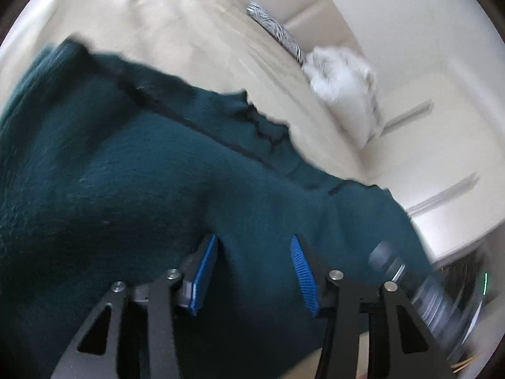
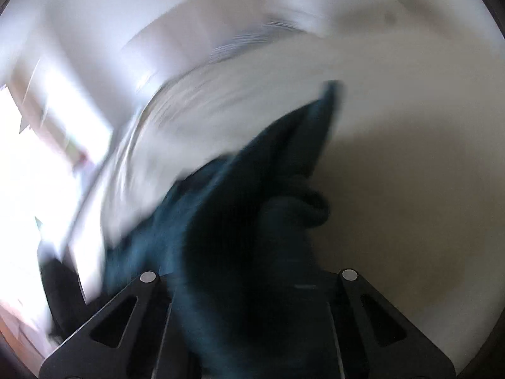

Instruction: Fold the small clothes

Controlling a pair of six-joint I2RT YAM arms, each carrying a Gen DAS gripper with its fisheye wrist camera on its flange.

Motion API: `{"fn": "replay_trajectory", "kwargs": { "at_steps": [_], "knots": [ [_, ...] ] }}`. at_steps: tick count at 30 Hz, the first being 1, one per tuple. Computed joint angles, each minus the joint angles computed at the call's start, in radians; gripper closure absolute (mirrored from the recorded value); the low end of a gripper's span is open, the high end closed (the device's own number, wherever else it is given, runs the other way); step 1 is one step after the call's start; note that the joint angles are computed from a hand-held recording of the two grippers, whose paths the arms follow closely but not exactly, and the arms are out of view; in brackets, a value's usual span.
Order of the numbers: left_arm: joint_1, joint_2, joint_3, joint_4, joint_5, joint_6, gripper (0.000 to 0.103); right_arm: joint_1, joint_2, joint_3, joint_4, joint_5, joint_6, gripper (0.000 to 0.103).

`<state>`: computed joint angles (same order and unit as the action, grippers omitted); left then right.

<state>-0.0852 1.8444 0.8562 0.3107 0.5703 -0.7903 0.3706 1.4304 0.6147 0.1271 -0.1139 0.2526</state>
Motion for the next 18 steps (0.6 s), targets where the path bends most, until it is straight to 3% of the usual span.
{"fn": "replay_trajectory", "kwargs": {
  "at_steps": [3,4,7,10,12,15,16,18],
  "knots": [
    [0.090,0.029,-0.076,0.206,0.165,-0.170,0.046,0.292,0.097,0.037,-0.010,0.242,-0.165,0.094],
    [0.107,0.030,-0.089,0.234,0.198,-0.201,0.045,0.323,0.148,0.053,-0.004,0.270,-0.172,0.094],
    [0.145,0.030,-0.146,0.386,0.261,-0.294,0.026,0.398,0.249,0.067,0.043,0.366,-0.199,0.093],
    [0.157,0.048,-0.169,0.503,0.269,-0.408,0.015,0.443,0.286,0.073,0.079,0.435,-0.238,0.093],
    [0.144,0.050,-0.128,0.435,0.258,-0.397,0.013,0.447,0.286,0.072,0.089,0.437,-0.249,0.093],
    [0.104,0.044,-0.012,0.187,0.232,-0.262,0.014,0.459,0.269,0.035,0.137,0.452,-0.284,0.093],
    [0.093,0.055,0.025,0.130,0.232,-0.229,0.020,0.468,0.261,0.019,0.151,0.461,-0.293,0.093],
    [0.085,0.106,0.101,0.058,0.278,-0.212,0.053,0.501,0.260,0.010,0.167,0.491,-0.317,0.093]
  ]
}}
